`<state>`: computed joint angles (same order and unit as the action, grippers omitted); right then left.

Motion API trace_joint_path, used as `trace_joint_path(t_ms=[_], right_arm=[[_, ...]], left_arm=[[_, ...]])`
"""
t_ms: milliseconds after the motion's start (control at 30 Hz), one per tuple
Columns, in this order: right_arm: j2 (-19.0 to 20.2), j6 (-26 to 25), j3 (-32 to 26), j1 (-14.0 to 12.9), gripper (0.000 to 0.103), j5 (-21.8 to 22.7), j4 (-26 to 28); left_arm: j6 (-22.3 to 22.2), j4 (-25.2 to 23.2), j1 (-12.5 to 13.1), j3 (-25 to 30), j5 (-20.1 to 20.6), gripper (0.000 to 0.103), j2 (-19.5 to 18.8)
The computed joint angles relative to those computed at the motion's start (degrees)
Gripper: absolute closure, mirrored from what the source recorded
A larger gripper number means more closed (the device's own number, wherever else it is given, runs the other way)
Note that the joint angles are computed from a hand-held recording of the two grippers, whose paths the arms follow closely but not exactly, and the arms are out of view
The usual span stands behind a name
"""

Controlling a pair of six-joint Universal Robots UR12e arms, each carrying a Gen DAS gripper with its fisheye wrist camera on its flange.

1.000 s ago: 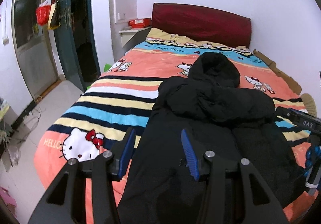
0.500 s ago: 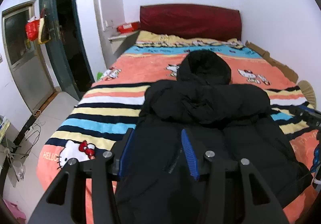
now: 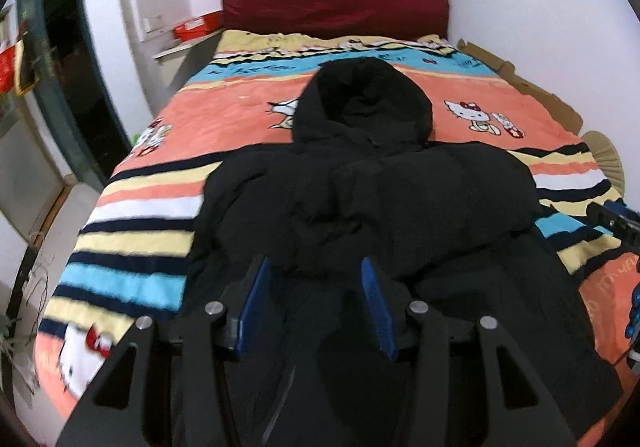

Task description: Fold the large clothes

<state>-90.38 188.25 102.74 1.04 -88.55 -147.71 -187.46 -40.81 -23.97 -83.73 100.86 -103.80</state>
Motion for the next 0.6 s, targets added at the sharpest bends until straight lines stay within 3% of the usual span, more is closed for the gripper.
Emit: trace_joint_path(t_ms=[233, 333, 400, 467, 600], right_arm=[[7.40, -2.94, -6.48, 0.19, 0.015, -0.74, 0.78], [10.62, -3.75, -8.83, 0.65, 0.015, -1.33, 1.16], [11.97, -3.86, -9.46, 0.81, 0.016, -1.21, 1.68], [13.06, -4.53, -9.77, 0.87, 0.016, -0.86, 3.03], [12.85, -3.52, -7.47, -0.57, 0.012, 2.26, 2.53]], left_arm=[[4.13, 1.16, 0.24, 7.66, -2.58, 0.057, -8.03], [3.97, 1.67, 0.75, 10.07, -3.31, 0.057, -10.89], [4.51, 0.08, 0.91, 11.10, -1.69, 0.057, -12.54], [5.82, 0.42, 1.22, 10.27, -1.25, 0.054, -13.05], [7.88, 3.68, 2.83, 5.46, -6.33, 0.053, -10.56]])
